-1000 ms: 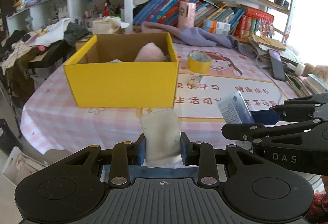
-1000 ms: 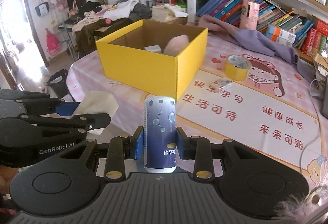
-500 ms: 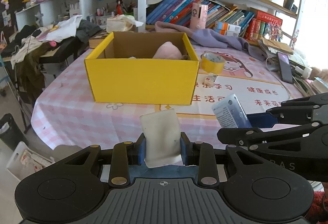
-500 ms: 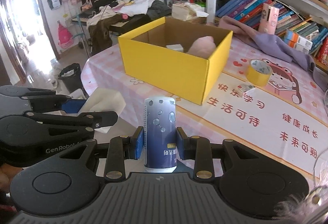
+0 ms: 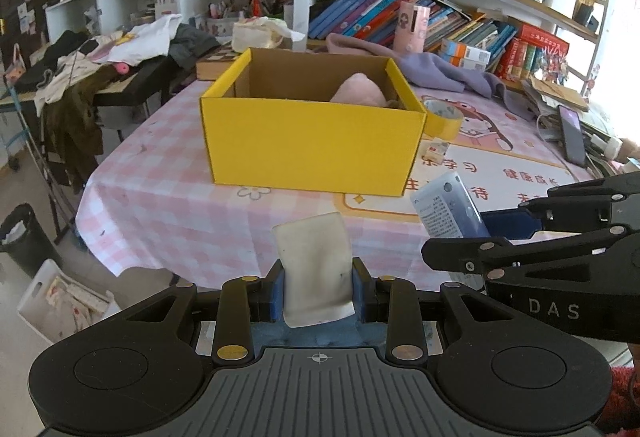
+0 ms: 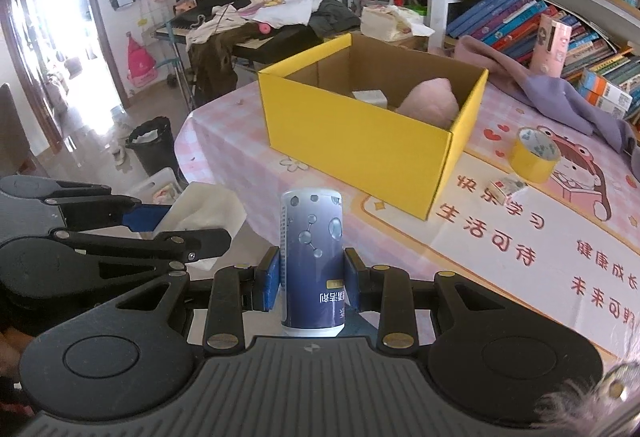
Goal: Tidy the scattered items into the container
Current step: 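Lift the held spray bottle and soap bar and carry both toward the yellow box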
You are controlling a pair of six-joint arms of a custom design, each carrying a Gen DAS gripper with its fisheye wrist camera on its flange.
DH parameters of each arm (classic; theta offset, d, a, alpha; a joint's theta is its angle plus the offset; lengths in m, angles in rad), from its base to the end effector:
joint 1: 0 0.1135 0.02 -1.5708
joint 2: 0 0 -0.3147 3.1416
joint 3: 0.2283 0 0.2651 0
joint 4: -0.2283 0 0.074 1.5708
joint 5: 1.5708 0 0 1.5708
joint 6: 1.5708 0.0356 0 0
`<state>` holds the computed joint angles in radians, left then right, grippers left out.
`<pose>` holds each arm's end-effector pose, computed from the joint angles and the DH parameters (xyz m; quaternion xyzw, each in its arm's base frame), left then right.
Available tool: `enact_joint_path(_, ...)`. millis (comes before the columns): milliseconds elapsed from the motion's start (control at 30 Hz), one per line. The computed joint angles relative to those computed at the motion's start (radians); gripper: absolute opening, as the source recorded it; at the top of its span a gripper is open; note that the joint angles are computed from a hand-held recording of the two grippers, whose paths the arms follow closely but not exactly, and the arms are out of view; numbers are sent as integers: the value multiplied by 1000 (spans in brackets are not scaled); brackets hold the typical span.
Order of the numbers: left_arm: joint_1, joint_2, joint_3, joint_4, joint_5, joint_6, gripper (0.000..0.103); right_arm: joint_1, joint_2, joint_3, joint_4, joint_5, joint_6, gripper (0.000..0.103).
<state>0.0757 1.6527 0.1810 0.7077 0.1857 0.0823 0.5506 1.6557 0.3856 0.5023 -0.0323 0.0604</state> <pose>0.2096 0.0093 0.1007 0.0394 0.9156 -0.0542 0.3964 0.2204 0.1366 0.1221 -0.2294 0.8913 0.1317 0.3682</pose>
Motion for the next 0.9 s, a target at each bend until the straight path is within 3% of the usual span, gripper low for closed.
enact_joint_path(400, 55, 30, 93, -14, 0, 31, 30, -60, 79, 139, -11, -53, -23, 30)
enact_joint_path(900, -3, 173, 472, -141, -34, 94, 30, -209, 250, 521, -123, -179, -17, 30)
